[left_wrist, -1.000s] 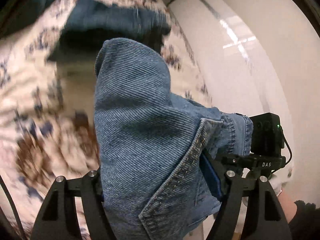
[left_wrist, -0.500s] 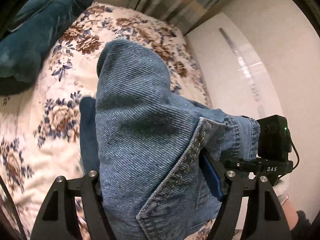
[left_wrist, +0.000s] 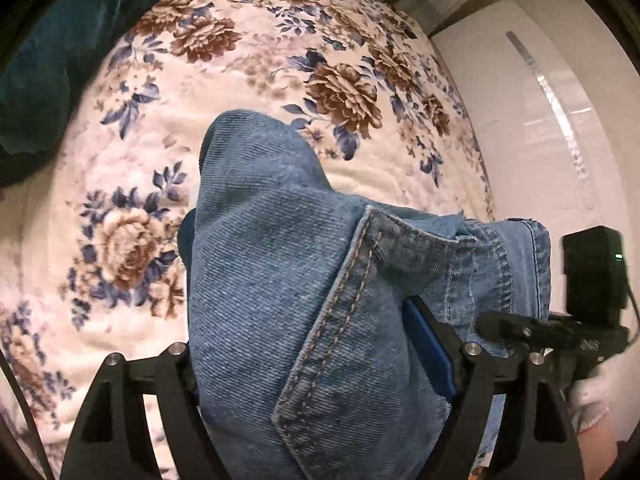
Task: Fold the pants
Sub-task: 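Lower the folded jeans onto the bed with both grippers and open them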
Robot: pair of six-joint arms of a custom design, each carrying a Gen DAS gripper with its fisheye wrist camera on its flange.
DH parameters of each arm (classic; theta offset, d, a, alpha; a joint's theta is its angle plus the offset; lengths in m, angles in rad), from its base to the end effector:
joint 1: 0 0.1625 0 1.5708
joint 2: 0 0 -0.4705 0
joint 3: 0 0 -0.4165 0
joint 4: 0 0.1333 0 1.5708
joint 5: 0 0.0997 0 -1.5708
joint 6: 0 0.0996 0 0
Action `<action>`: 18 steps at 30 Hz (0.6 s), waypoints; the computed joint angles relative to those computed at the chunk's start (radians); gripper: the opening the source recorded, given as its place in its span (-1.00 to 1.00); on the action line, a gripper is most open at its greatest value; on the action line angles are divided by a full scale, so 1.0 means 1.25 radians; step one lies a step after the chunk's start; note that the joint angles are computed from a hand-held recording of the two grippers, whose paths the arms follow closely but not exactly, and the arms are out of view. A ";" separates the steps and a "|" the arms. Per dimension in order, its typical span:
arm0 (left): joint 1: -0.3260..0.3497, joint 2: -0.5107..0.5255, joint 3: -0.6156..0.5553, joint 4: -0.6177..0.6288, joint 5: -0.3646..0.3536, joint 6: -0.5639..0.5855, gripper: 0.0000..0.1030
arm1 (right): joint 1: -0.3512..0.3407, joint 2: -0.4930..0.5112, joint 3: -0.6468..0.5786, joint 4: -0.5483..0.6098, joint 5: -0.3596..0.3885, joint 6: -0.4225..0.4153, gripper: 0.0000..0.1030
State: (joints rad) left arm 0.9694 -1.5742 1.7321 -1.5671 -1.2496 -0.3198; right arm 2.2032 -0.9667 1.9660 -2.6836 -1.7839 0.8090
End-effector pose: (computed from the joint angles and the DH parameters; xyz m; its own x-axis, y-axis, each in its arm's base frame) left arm -0.1430 -0.4996 0.4582 -0.8910 0.2936 -0.3464 0.2932 0.9545 0.0548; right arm 0.4467 -0.4197 0.1140 -0.9789 0.1945 0.0631 0.1754 0.9572 -0.2302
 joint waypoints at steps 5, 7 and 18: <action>-0.068 -0.030 0.001 0.066 0.092 -0.093 0.64 | 0.082 0.001 -0.077 0.163 -0.120 0.061 0.77; -0.103 -0.064 0.015 0.075 0.145 -0.139 0.74 | 0.134 0.007 -0.124 0.291 -0.197 0.122 0.79; -0.384 -0.211 0.005 0.420 0.281 -0.426 0.93 | 0.365 0.091 -0.383 0.951 -0.417 0.507 0.81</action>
State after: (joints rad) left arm 0.4888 -1.8376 1.7377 -1.0427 -0.8978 -0.8529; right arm 2.6596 -0.8528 1.4871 -1.4944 -2.3049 1.4430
